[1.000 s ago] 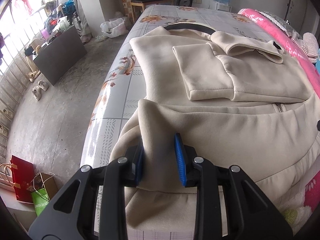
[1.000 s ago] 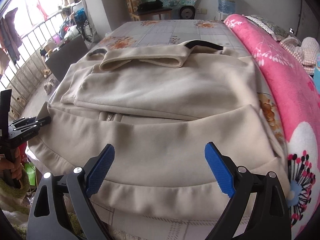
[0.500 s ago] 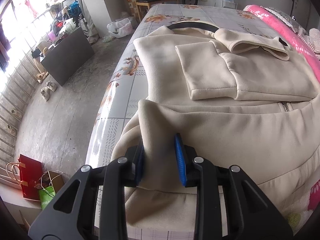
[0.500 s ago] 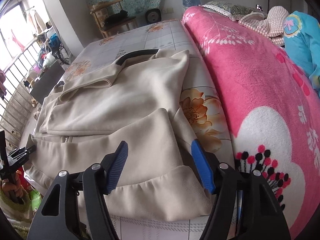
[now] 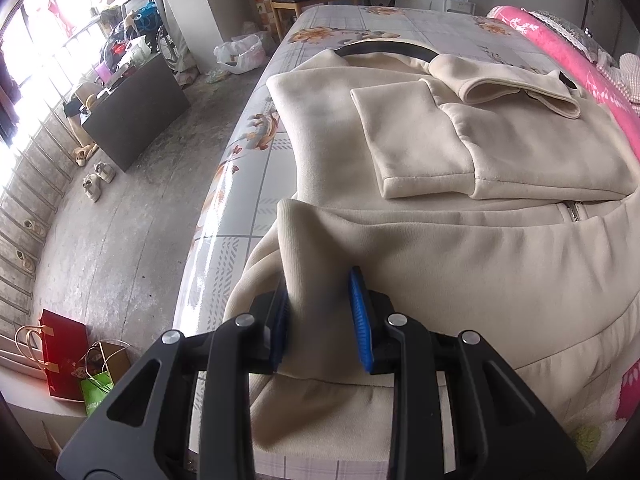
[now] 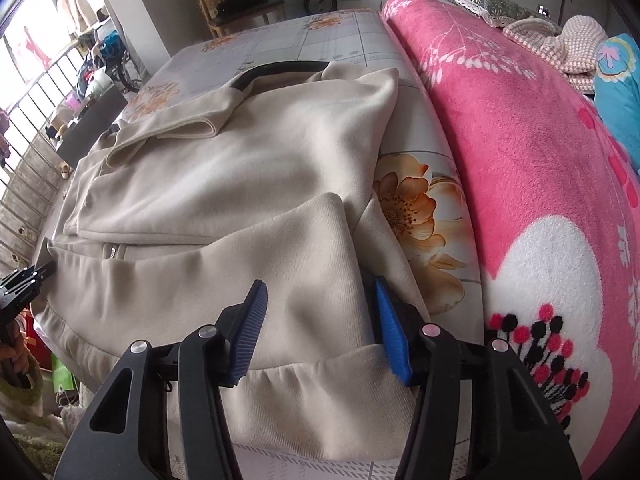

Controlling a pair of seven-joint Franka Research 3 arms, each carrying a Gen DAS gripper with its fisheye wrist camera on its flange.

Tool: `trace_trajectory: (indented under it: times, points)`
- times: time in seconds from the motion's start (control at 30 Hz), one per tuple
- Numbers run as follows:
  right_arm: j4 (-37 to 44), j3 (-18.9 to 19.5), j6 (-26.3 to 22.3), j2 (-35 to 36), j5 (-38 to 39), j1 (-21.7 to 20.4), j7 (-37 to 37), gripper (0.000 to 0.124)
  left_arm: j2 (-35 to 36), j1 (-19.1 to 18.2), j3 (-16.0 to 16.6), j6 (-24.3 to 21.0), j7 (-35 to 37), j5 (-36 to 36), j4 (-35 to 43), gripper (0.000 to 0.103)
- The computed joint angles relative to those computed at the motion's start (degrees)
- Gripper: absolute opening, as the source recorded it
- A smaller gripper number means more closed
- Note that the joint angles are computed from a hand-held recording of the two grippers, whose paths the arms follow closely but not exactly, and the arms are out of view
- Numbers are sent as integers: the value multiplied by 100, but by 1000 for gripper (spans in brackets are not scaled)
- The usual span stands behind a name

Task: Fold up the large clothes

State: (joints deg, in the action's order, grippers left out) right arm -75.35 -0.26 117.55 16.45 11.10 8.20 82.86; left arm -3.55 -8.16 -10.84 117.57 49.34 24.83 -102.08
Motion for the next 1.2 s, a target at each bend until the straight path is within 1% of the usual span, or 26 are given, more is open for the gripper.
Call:
trace_trajectory:
  times: [0.23, 0.37, 0.43, 0.57, 0.67, 0.7, 0.77, 0.8, 0.87, 0.93, 1.1, 1.2]
  points:
    - [472, -17, -168, 325, -148, 43, 43, 49, -5, 4, 6, 22, 6, -11, -16, 27]
    - [504, -41, -186, 364, -331, 105, 41, 44, -6, 5, 7, 22, 19, -20, -14, 27]
    - [452, -56, -184, 323, -430, 139, 67, 38, -6, 5, 7, 24, 17, -25, -14, 27]
    - [411, -70, -194, 289, -656, 217, 67, 33, -4, 5, 5, 24, 11, -18, -13, 27]
    - [394, -87, -139, 299, -828, 276, 99, 26, 5, 4, 3, 24, 14, 9, -6, 27]
    - [374, -91, -113, 292, -866, 290, 119, 23, 7, 4, 4, 29, 19, 15, -4, 27]
    - [305, -92, -41, 252, -913, 303, 127, 13, 2, 8, 8, 68, 6, 38, -17, 27]
    - [252, -80, 0, 216, -879, 291, 116, 8, -16, 12, 10, 120, -14, 66, -54, 27]
    - [66, -82, 166, 83, -930, 315, 157, 6, -50, 15, -1, 178, -66, 189, -114, 14]
    - [-210, -85, 418, -140, -1120, 384, 173, 6, -167, 21, 1, 334, -92, 266, -254, 7]
    - [-1115, -32, 1121, -968, -1448, 453, 369, 5, -821, 73, 31, 1003, -170, 152, -871, 5]
    - [-1572, 26, 1426, -1448, -1384, 385, 543, 5, -1306, 91, 39, 1379, -164, 18, -1242, 5]
